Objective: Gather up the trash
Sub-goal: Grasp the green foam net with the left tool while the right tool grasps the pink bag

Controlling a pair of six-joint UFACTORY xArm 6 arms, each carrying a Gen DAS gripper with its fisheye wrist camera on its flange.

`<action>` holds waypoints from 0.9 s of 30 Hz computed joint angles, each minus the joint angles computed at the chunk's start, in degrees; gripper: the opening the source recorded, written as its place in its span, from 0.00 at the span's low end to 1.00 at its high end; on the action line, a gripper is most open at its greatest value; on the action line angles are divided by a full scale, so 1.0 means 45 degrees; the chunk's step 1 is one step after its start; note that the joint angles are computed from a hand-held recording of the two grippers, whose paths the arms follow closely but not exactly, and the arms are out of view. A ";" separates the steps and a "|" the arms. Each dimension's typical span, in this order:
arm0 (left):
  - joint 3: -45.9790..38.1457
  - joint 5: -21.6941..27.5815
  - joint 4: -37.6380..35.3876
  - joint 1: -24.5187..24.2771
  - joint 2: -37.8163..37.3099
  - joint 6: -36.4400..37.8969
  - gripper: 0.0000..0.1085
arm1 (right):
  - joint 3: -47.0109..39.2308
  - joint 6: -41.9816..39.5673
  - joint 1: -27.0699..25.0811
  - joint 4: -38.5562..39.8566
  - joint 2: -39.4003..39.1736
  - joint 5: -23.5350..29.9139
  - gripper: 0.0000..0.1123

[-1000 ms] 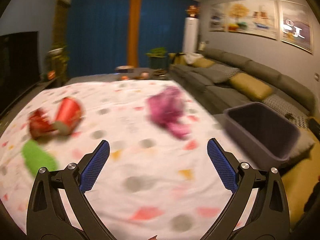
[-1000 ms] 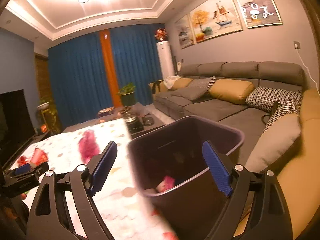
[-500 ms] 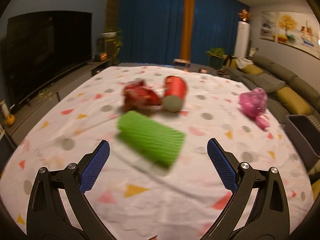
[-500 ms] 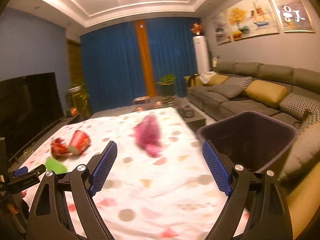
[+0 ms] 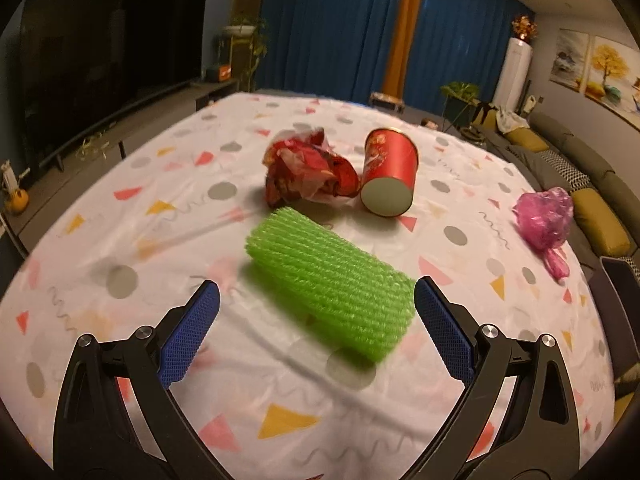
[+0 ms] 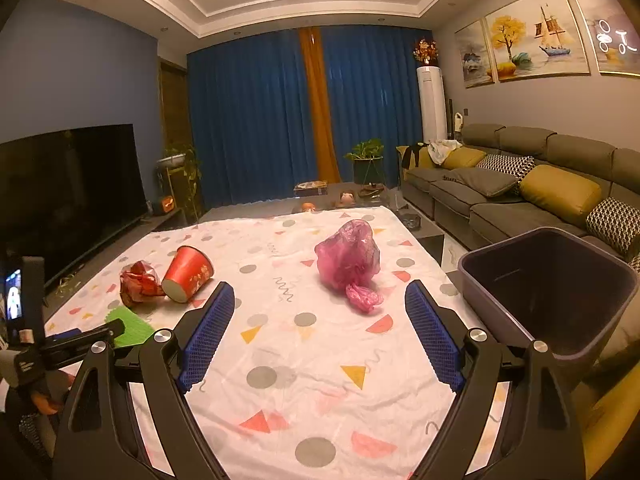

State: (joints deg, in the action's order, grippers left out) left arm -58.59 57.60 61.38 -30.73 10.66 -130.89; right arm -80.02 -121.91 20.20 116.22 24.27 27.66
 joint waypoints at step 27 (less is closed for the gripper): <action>-0.0312 -0.1939 0.1226 0.1071 0.0222 0.0564 0.11 | -0.8498 0.9259 0.1000 -0.9084 0.6567 -0.2799 0.75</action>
